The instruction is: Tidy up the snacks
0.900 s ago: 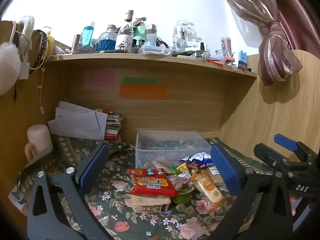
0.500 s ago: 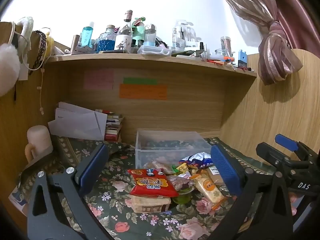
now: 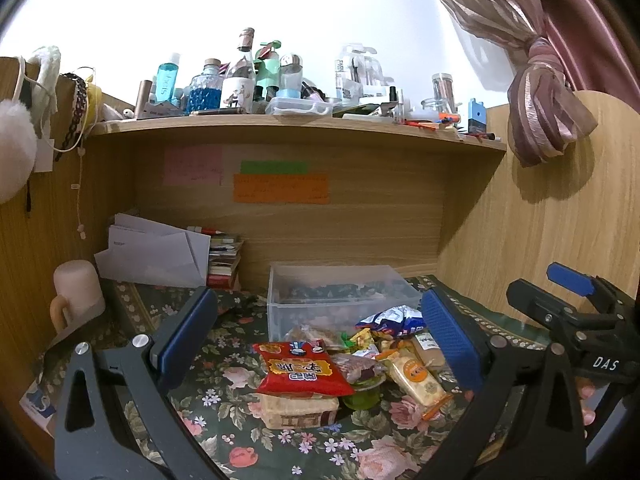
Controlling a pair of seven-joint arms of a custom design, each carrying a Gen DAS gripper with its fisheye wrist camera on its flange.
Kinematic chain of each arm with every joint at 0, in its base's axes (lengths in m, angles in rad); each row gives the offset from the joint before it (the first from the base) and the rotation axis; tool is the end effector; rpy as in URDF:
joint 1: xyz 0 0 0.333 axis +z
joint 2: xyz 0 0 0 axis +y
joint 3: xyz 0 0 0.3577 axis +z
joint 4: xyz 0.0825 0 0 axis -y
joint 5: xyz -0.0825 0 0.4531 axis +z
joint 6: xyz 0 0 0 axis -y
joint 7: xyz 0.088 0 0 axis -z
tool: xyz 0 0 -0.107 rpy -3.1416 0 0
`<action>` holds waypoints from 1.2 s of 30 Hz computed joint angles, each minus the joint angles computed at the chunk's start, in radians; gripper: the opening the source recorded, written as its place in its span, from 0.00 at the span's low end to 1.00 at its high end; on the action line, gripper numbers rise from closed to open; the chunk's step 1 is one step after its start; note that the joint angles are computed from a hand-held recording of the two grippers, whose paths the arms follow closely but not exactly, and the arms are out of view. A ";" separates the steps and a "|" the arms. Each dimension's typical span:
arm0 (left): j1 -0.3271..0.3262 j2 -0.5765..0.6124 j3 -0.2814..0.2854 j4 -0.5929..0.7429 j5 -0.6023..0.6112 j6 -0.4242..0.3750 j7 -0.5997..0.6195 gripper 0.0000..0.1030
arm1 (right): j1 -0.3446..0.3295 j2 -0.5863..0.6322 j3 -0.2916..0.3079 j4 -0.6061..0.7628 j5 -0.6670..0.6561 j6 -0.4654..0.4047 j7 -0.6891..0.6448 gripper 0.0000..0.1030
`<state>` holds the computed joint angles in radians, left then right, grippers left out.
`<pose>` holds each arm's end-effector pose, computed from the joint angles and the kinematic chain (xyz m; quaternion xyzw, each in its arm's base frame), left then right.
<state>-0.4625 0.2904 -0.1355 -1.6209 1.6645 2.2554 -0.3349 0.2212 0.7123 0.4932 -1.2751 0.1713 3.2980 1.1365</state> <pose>0.6538 -0.3978 0.5363 -0.6237 0.4433 -0.3927 0.5102 0.7522 0.4202 0.5354 -0.6833 0.3630 -0.2685 0.5737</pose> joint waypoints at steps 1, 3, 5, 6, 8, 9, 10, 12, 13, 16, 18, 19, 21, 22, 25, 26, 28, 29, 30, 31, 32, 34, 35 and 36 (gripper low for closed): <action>0.000 0.001 0.000 0.001 -0.001 0.000 0.001 1.00 | -0.002 0.001 0.003 0.000 -0.001 0.000 0.000 1.00; -0.002 0.002 0.000 0.003 0.000 -0.002 0.004 1.00 | -0.001 0.001 0.002 0.001 -0.001 -0.001 0.001 1.00; -0.003 0.003 0.000 0.004 0.000 -0.004 0.005 1.00 | -0.001 0.001 0.002 -0.001 -0.002 0.002 0.001 1.00; -0.003 0.003 0.001 0.004 0.000 -0.004 0.004 1.00 | -0.001 0.001 0.002 -0.001 -0.003 0.002 0.002 1.00; -0.004 0.005 0.001 0.005 0.000 -0.005 0.002 1.00 | -0.002 0.001 0.002 -0.001 -0.005 0.003 0.003 1.00; -0.004 0.004 0.001 0.005 0.001 -0.005 0.000 1.00 | -0.003 0.001 0.004 -0.001 -0.006 0.002 0.004 1.00; -0.004 0.004 0.001 0.005 0.000 -0.004 0.000 1.00 | -0.006 0.002 0.008 -0.001 -0.008 0.001 0.003 1.00; -0.005 0.005 0.001 0.006 0.000 -0.007 0.003 1.00 | -0.015 0.004 0.022 -0.001 -0.013 0.000 -0.001 1.00; -0.005 0.005 0.002 0.007 0.000 -0.007 0.004 1.00 | -0.016 0.005 0.025 -0.001 -0.014 0.000 -0.002 1.00; -0.006 0.006 0.002 0.008 -0.001 -0.010 0.007 1.00 | -0.022 0.007 0.035 -0.003 -0.020 0.004 -0.004 1.00; -0.006 0.005 0.003 0.007 0.000 -0.010 0.007 1.00 | -0.025 0.009 0.040 -0.003 -0.023 0.005 -0.004 1.00; -0.006 0.005 0.002 0.008 -0.001 -0.010 0.007 1.00 | -0.027 0.009 0.043 -0.003 -0.025 0.006 -0.004 1.00; -0.006 0.005 0.003 0.007 0.000 -0.011 0.007 1.00 | -0.029 0.011 0.047 -0.004 -0.029 0.008 -0.003 1.00; -0.005 0.004 0.002 0.007 -0.001 -0.009 0.008 1.00 | -0.030 0.011 0.049 -0.003 -0.031 0.009 -0.003 1.00; -0.005 0.002 0.002 0.005 -0.001 -0.010 0.006 1.00 | -0.034 0.014 0.056 -0.001 -0.037 0.008 -0.002 1.00; -0.005 0.001 0.002 0.003 -0.001 -0.010 0.005 1.00 | -0.034 0.015 0.056 -0.001 -0.038 0.009 -0.001 1.00; -0.004 -0.003 0.002 -0.003 0.000 -0.012 0.000 1.00 | -0.038 0.016 0.063 -0.002 -0.043 0.011 -0.001 1.00; -0.003 -0.004 0.001 -0.004 0.000 -0.011 -0.001 1.00 | -0.040 0.017 0.067 -0.002 -0.045 0.010 -0.001 1.00; -0.002 -0.005 0.000 -0.005 0.001 -0.012 -0.002 1.00 | -0.043 0.018 0.071 -0.002 -0.048 0.011 -0.001 1.00; -0.002 -0.005 0.000 -0.005 0.001 -0.012 -0.002 1.00 | -0.043 0.019 0.072 -0.002 -0.050 0.011 -0.001 1.00; -0.002 -0.006 -0.001 -0.006 0.002 -0.013 -0.002 1.00 | -0.043 0.019 0.072 -0.001 -0.051 0.013 0.000 1.00; -0.001 -0.008 -0.001 -0.010 0.005 -0.015 -0.003 1.00 | -0.043 0.020 0.073 -0.001 -0.055 0.014 0.001 1.00; 0.000 -0.009 -0.002 -0.011 0.005 -0.015 -0.002 1.00 | -0.043 0.020 0.072 -0.001 -0.056 0.014 0.002 1.00; 0.000 -0.009 -0.002 -0.012 0.006 -0.015 -0.002 1.00 | -0.044 0.020 0.074 -0.002 -0.057 0.013 0.004 1.00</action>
<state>-0.4621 0.2812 -0.1379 -1.6329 1.6708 2.2400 -0.3368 0.1769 0.7321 0.5670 -1.2769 0.1142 3.3110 1.1401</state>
